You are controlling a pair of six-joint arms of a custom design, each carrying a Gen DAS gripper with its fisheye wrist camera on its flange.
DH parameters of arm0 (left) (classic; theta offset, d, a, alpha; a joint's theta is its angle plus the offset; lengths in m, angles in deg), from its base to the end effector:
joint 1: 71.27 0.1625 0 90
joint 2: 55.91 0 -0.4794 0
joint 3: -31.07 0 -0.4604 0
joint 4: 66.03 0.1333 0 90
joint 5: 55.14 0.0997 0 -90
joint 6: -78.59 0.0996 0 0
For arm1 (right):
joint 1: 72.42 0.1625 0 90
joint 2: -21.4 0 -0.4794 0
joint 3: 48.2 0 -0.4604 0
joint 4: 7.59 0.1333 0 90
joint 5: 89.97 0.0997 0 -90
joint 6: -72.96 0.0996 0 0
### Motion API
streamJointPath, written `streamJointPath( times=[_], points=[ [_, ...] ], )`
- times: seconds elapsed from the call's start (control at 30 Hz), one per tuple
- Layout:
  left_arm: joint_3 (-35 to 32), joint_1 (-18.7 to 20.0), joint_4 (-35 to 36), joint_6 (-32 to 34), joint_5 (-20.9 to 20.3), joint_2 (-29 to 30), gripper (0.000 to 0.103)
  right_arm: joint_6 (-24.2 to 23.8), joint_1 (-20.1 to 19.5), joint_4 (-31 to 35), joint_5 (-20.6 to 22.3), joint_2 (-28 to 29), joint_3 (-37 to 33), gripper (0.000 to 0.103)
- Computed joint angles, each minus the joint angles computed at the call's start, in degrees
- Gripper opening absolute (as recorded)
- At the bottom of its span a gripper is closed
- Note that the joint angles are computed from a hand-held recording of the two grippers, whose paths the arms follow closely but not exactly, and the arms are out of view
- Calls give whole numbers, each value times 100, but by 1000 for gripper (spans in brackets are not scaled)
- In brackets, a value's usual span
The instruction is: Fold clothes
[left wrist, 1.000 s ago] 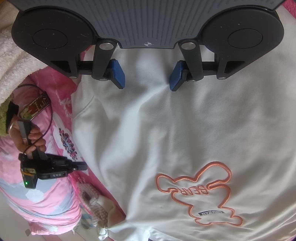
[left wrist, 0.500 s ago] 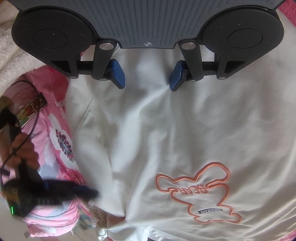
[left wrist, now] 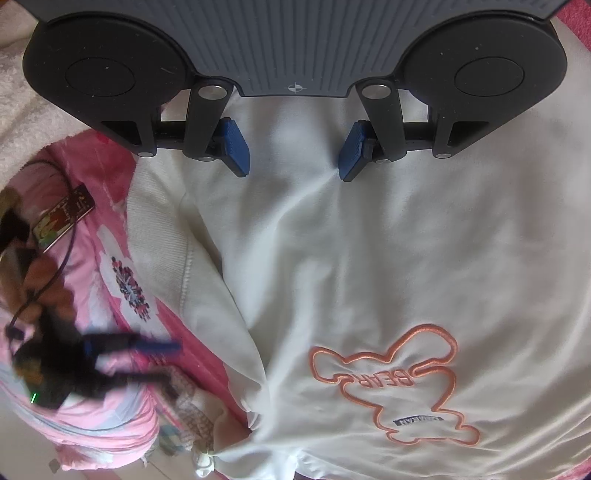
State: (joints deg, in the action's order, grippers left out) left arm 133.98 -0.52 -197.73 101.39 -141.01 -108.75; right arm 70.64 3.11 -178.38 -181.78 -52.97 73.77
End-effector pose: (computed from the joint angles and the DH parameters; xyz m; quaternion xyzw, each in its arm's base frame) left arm -0.0880 -0.6782 0.0787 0.3600 0.9294 0.0740 0.0337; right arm -0.0183 -0.5917 0.2555 -0.1059 -0.9524 0.2803 0.0567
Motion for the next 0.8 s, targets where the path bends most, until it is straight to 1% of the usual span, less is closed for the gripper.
streamJointPath(
  times=[0.1,0.17,0.2,0.23,0.3,0.4,0.47,0.5,0.53,0.63,0.7,0.73,0.77,0.8],
  points=[
    [-19,17,15,-59,-50,12,53,542,-332,566,254,-56,88,65],
    [-22,21,16,-88,-60,17,53,616,-448,949,691,6,63,53],
    [-18,21,18,-97,-57,14,53,496,-409,1018,904,64,58,53],
    [-16,12,13,-106,-45,17,53,239,-321,1035,1092,115,64,53],
    [-13,-8,3,-124,-19,25,53,-314,-45,1019,1301,254,35,53],
    [9,-25,-1,-121,20,11,54,-1219,270,1346,1532,334,-97,53],
    [12,-22,-5,-126,12,13,54,-1426,312,1376,1586,226,-38,54],
    [12,-18,-10,-125,2,18,54,-1381,280,1280,1604,167,19,54],
    [21,-14,-19,-128,-12,16,54,-1191,211,1112,1575,104,93,54],
    [24,-15,-12,-130,-22,16,54,-402,12,671,1281,-23,252,57],
    [31,-23,-4,-123,-7,13,54,53,-83,654,1183,2,234,57],
    [37,-27,-11,-124,-2,10,54,210,-116,701,1200,48,190,57],
    [43,-30,-17,-127,3,3,54,341,-116,740,1224,121,123,64],
    [54,-35,-31,-129,10,-4,54,474,-103,766,1240,202,52,67]
  ],
)
